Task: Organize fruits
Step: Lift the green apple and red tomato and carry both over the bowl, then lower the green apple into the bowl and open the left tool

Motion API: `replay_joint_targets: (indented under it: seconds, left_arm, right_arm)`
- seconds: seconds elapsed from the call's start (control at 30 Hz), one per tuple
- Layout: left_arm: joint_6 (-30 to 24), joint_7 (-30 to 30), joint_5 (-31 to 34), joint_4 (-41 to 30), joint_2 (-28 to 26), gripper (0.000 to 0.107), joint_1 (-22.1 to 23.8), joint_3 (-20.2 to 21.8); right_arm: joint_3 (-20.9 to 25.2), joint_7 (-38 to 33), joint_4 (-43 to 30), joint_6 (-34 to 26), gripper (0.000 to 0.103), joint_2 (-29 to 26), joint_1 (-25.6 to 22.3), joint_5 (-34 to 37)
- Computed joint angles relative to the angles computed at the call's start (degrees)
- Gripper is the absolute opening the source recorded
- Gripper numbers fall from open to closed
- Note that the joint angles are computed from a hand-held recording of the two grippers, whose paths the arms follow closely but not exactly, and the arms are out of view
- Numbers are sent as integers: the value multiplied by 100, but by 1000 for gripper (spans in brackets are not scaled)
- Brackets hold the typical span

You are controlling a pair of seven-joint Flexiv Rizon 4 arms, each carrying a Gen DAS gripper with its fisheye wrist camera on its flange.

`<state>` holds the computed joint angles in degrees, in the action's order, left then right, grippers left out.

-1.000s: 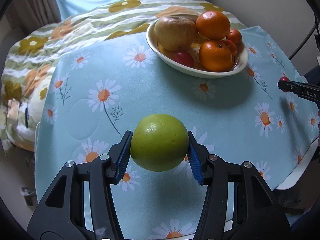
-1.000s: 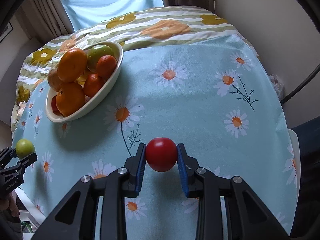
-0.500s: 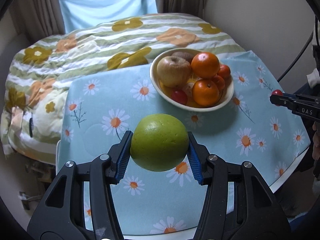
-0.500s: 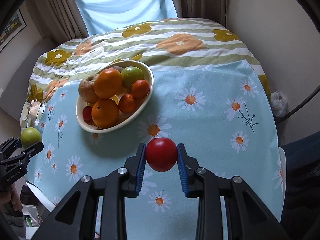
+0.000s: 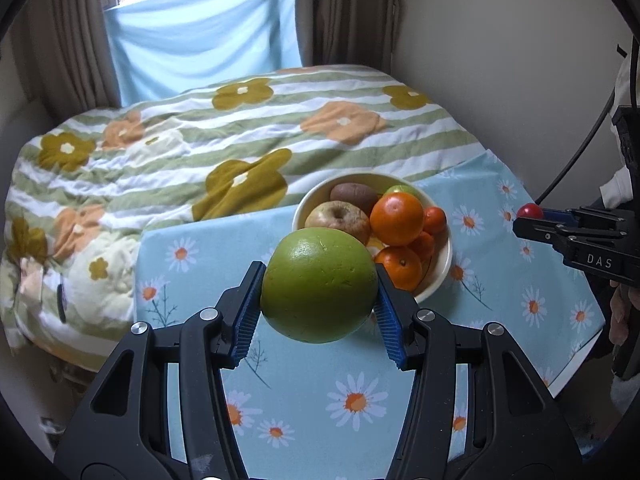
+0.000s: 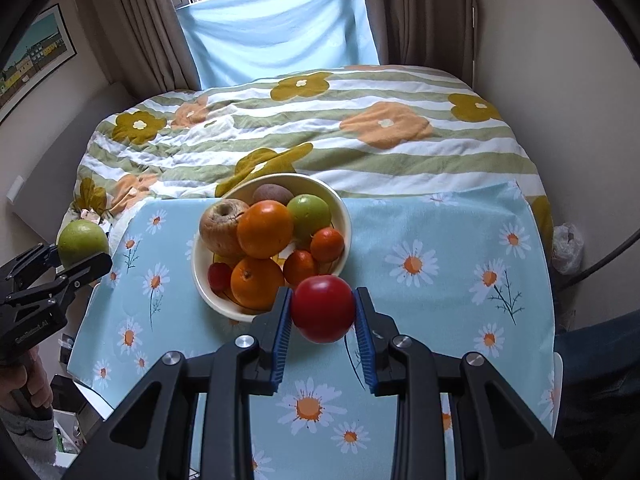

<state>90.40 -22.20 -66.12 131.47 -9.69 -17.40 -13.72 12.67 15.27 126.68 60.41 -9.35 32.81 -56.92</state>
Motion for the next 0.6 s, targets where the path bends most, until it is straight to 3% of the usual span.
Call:
replay_joint_targets:
  seconds: [0.1,0.37,0.6]
  left_arm:
    - [37,-333,330,-232,-213,57,25,27]
    - [-302,-2325,2476,-1122,-952,57,-277,814]
    - [-738,-3200,3433,-2108,-1758,57,-324,1054]
  right_arm:
    - [-139,-87,-55,266,28,-64,-121,-229]
    - [-487,-791,-225,1192,28,-451,-485,-422]
    - [-765,-1486,-435,1625,28,-789,-601,-174]
